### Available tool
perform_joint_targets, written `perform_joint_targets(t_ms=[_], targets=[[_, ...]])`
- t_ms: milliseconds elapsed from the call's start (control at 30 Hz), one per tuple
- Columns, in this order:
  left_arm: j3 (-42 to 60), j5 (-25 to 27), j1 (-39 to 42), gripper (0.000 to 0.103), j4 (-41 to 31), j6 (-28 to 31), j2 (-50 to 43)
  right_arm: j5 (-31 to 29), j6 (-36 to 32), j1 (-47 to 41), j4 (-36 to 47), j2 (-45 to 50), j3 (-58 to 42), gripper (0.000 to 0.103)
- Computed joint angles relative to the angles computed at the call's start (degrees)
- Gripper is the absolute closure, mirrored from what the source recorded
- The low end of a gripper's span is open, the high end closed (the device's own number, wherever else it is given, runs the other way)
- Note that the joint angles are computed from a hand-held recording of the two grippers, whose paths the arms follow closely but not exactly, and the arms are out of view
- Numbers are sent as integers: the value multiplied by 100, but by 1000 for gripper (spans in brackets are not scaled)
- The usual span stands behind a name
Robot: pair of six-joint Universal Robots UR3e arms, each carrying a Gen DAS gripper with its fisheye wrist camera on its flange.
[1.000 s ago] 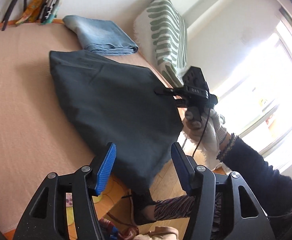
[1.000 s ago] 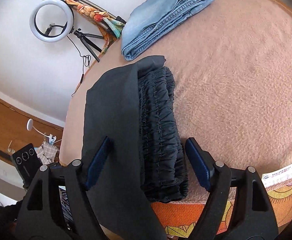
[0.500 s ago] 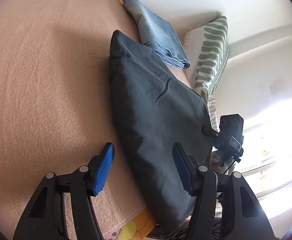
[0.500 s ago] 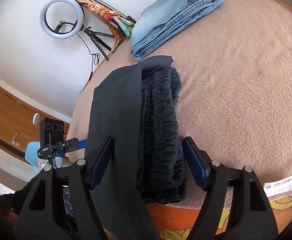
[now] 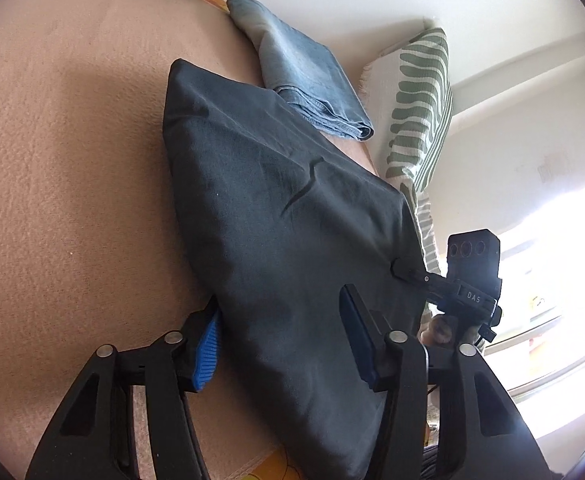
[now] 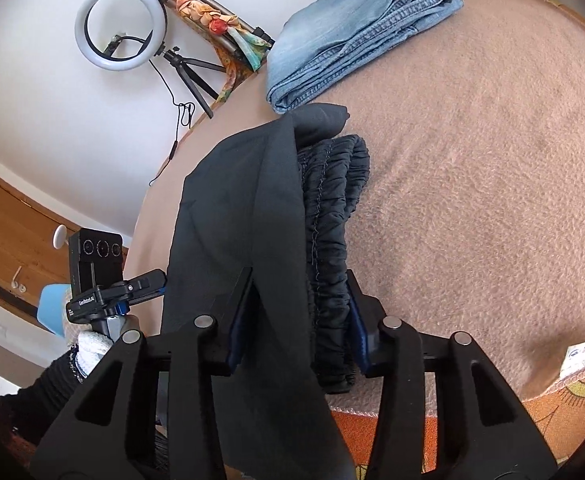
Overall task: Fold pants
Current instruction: 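Carry the folded trousers with both tools onto the folded blue jeans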
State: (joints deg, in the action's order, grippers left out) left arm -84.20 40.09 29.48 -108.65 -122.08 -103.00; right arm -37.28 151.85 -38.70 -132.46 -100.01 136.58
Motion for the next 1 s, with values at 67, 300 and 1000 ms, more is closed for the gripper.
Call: perform_joint_targets(t_ms=[67,300,1000], targets=[[-114,-23,-19,88,166,-44,4,54,10,-86,134,-334,63,74],[-296,-230,21,96,276,147,195,-371,501,285,-176,-559,-103,78],[-159,-345,-93,97,270,139,127,-841,1461,810,-1187,-571,34,76]])
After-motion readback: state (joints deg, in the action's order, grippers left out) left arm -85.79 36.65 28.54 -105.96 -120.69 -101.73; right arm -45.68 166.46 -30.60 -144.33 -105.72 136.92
